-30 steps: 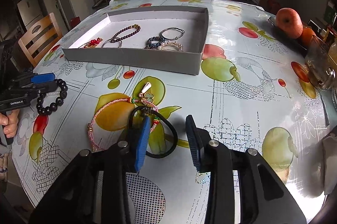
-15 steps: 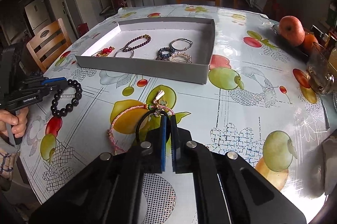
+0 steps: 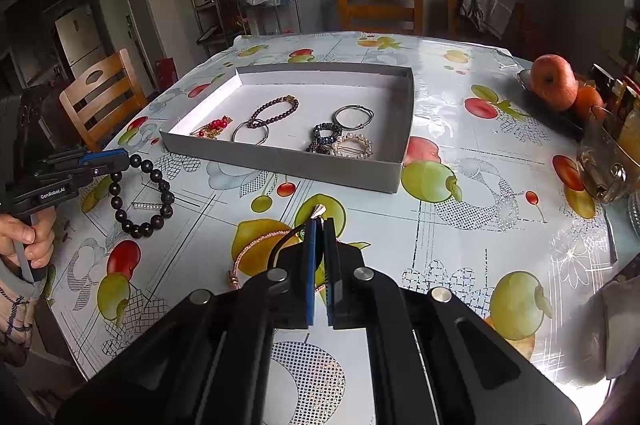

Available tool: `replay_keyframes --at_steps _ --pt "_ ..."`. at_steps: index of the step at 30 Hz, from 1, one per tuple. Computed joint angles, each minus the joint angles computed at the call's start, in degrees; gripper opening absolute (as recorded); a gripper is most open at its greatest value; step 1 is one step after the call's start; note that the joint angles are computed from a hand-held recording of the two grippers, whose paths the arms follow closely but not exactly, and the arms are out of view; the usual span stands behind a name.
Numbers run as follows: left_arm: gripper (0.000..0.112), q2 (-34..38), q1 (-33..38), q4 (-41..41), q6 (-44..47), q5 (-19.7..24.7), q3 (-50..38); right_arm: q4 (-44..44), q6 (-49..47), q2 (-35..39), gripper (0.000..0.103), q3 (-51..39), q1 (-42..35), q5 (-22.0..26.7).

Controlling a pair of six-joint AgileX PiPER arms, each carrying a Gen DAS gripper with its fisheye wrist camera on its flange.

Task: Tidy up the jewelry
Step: 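Lift and carry the black bead bracelet and hair tie over the white box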

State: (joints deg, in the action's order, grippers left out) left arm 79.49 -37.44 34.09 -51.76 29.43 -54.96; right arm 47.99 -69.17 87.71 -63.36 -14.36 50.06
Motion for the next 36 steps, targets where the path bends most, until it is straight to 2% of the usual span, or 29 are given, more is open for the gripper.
replay_keyframes --at_steps 8,20,27,36 --pt "0.015 -1.4 -2.6 5.8 -4.1 4.0 -3.5 -0.1 1.3 0.4 0.004 -1.6 1.4 -0.3" --pt "0.015 0.2 -2.2 6.6 -3.6 5.9 -6.7 0.4 1.8 0.6 0.004 -3.5 2.5 0.1" --pt "0.015 0.9 -1.3 6.2 -1.7 6.0 -8.6 0.3 2.3 0.6 0.004 -4.3 3.0 0.1" --pt "0.015 4.1 -1.1 5.3 3.1 7.9 -16.3 -0.1 5.0 2.7 0.004 -9.9 5.2 0.2"
